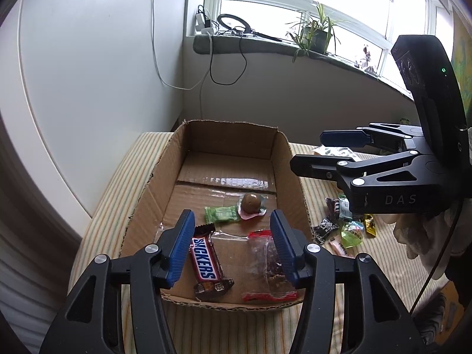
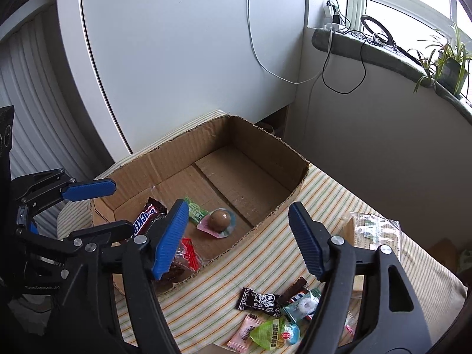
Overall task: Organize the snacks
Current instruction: 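Move both grippers back from the box toward the remaining snack pile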
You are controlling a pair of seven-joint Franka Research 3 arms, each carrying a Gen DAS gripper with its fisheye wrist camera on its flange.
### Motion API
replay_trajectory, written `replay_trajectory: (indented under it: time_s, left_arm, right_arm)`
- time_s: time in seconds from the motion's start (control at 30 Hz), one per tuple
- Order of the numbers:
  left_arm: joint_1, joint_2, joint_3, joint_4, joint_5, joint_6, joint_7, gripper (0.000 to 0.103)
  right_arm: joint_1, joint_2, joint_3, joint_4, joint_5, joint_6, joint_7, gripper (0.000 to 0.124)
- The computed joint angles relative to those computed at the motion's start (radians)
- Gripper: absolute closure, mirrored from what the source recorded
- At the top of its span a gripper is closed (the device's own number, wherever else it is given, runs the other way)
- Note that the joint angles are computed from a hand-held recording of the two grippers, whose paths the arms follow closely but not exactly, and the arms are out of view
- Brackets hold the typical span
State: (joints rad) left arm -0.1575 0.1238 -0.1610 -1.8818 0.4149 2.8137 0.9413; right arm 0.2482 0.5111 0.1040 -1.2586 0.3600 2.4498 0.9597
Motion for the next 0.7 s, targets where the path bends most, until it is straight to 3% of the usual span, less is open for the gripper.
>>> replay_trajectory:
  time_s: [0.27,0.37,0.7]
  left_arm:
    - [-0.017,-0.023,-0.018,-0.016,-0.011,0.028,-0.003,0.051]
    - [-0.031,-0.020,-0.029,-0.011,-0.015,0.035,0.004,0.051]
    - [-0.076,0.035,-0.073,0.028,-0.117,0.032,0.100,0.051]
  right_arm:
    - [-0.057,-0.134,-0.009,-0.175,0.062,0.054,-0.052,0.049]
    - [-0.080,-0.191,-0.018,-0.252,0.092,0.087,-0.080,0.040]
    - [-0.135,-0.301,-0.088,-0.419,0.073,0.135,-0.060,0.039]
